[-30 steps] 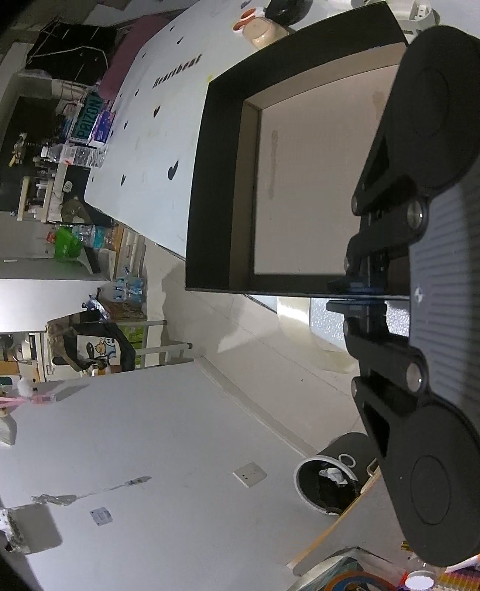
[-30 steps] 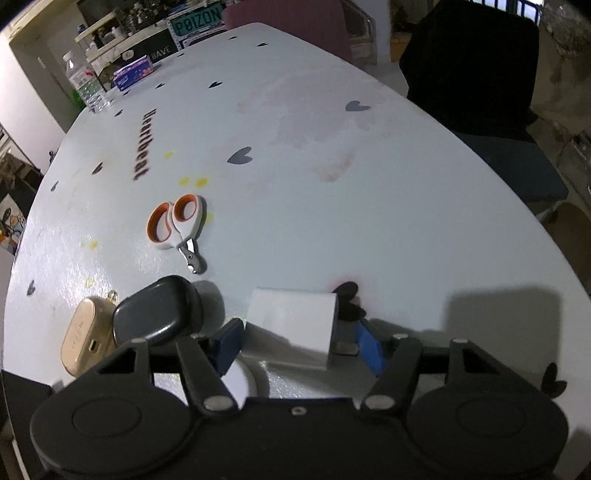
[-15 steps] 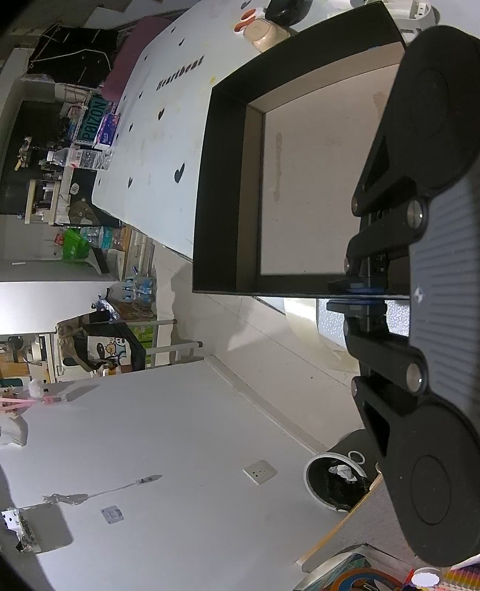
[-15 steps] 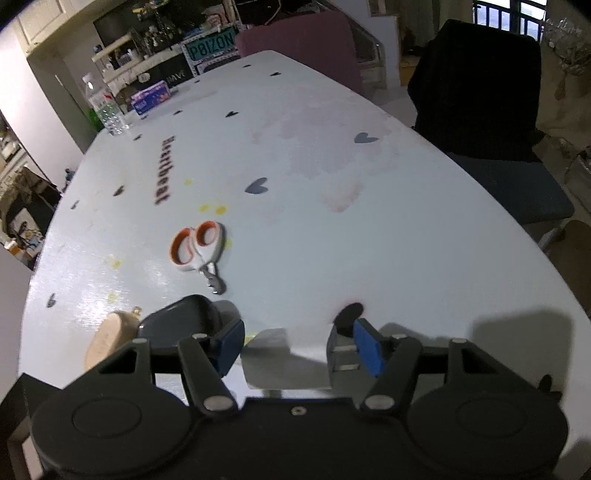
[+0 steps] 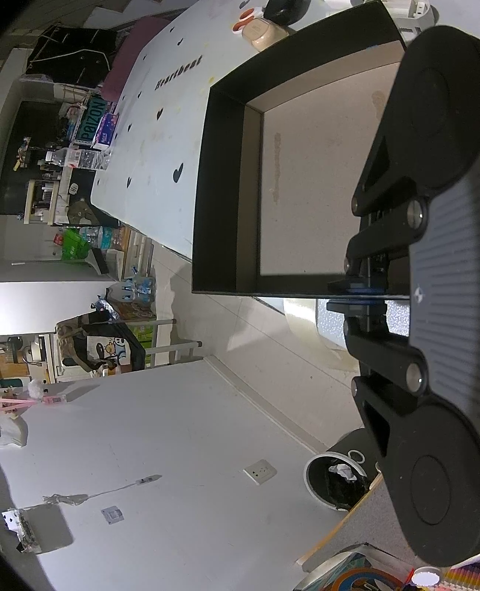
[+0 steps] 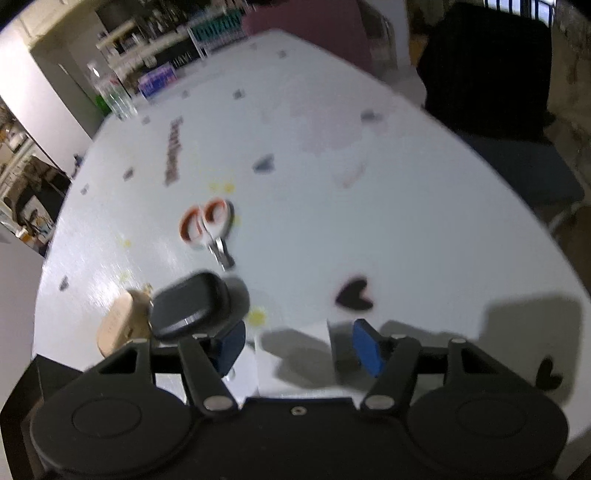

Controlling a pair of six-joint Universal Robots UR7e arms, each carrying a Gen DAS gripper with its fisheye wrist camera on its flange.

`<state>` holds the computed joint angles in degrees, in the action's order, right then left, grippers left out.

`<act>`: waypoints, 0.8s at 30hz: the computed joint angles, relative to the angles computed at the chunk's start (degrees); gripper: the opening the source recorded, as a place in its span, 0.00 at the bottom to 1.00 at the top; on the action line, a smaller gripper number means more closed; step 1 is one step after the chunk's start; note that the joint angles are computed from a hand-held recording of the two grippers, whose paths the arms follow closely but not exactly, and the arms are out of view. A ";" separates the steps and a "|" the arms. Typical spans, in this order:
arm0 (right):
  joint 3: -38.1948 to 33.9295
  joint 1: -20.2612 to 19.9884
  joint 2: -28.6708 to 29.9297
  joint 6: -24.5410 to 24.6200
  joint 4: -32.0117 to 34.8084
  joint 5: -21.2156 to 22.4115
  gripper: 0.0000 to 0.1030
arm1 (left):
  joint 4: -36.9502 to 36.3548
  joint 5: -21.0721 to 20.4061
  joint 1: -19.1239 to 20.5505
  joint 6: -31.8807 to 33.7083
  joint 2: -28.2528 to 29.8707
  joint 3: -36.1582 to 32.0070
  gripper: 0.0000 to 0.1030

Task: Organize rigid objects
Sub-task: 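Close the right gripper on the white USB charger and lift it, then carry the charger into the black box and open the right gripper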

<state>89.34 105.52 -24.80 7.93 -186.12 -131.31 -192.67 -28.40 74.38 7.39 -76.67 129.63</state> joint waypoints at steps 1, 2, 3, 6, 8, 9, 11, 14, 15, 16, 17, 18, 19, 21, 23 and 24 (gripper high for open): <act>-0.01 0.26 0.23 -1.37 -1.27 -0.50 0.64 | -0.19 0.06 0.05 0.27 0.07 -0.03 0.03; -0.30 0.34 0.38 -1.86 -1.17 -0.66 0.64 | -0.19 0.18 0.04 0.44 0.09 -0.09 0.03; -0.49 0.37 0.44 -2.02 -0.41 -0.63 0.62 | -0.16 0.24 0.03 0.52 0.13 -0.17 0.03; -1.27 0.20 0.41 -0.97 4.19 -0.49 0.58 | -0.33 0.26 0.08 0.69 0.27 -0.25 0.03; -1.90 0.18 0.59 -0.28 6.65 -1.01 0.56 | -0.34 0.34 0.03 0.67 0.29 -0.22 0.03; -2.28 0.24 0.85 -0.50 7.11 -1.55 0.56 | -0.45 0.40 0.01 0.77 0.35 -0.22 0.03; -2.44 0.30 1.06 -0.92 7.33 -1.78 0.56 | -0.44 0.39 0.01 0.73 0.36 -0.23 0.03; -3.42 0.51 1.90 -1.88 8.64 -2.60 0.56 | -0.48 0.32 0.03 0.83 0.34 -0.21 0.03; -4.08 0.67 2.39 -2.50 9.55 -3.10 0.57 | -0.65 0.33 0.03 1.02 0.39 -0.21 0.03; -4.55 0.88 2.93 -3.37 9.70 -3.96 0.57 | -0.75 0.44 -0.06 1.14 0.38 -0.16 0.03; -4.90 1.08 3.44 -4.46 9.13 -4.67 0.57 | -1.07 0.61 -0.21 1.33 0.54 -0.11 0.03; -5.17 1.31 3.78 -5.21 8.86 -5.27 0.54 | -1.12 0.68 -0.28 1.44 0.53 -0.11 0.03; -5.25 1.43 3.96 -5.79 8.45 -5.82 0.49 | -1.14 0.65 -0.31 1.47 0.49 -0.07 0.03; -5.05 1.41 3.82 -5.94 8.19 -5.95 0.49 | -1.13 0.79 -0.41 1.42 0.56 -0.06 0.03; -4.45 1.18 3.28 -5.10 8.25 -5.07 0.49 | -1.16 0.78 -0.41 1.38 0.57 -0.06 0.03; -4.20 1.10 3.06 -4.77 8.11 -4.76 0.49 | -1.20 0.75 -0.41 1.33 0.58 -0.05 0.03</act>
